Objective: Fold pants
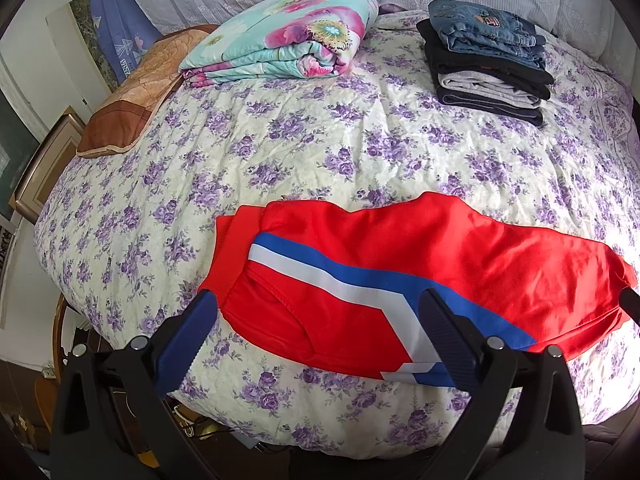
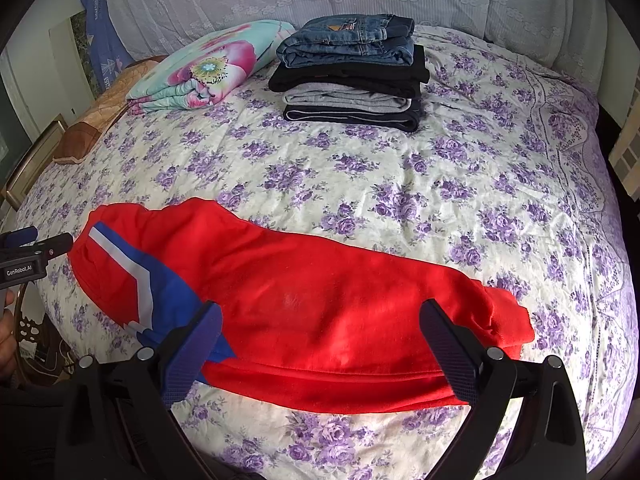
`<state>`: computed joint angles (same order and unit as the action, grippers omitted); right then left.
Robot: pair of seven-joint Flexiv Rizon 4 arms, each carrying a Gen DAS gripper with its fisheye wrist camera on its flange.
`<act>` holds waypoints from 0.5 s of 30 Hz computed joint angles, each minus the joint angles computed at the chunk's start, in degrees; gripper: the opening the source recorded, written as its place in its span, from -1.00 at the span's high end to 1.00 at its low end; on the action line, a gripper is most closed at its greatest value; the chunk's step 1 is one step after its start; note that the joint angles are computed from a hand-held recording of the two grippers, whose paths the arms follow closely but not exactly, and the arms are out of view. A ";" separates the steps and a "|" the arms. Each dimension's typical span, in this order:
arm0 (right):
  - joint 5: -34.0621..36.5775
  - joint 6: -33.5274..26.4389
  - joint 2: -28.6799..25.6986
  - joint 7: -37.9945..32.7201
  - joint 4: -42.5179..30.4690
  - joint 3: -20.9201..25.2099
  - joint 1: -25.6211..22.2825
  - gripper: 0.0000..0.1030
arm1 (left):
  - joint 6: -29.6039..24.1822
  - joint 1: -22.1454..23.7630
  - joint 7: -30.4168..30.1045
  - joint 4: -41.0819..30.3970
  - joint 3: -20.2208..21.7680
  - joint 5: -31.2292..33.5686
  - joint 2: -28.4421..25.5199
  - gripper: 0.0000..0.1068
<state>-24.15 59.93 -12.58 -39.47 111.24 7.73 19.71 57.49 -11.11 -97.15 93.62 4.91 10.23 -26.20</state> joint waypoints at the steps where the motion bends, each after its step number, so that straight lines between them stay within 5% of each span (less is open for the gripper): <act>1: 0.00 0.00 0.00 0.00 0.00 0.00 0.00 -0.93 | 0.02 -0.02 -0.05 0.06 -0.02 -0.01 0.03 -0.84; 15: 0.12 -0.31 -0.01 -0.11 -0.14 0.00 0.01 -0.93 | 0.03 -0.10 -0.28 0.05 0.00 0.17 0.04 -0.84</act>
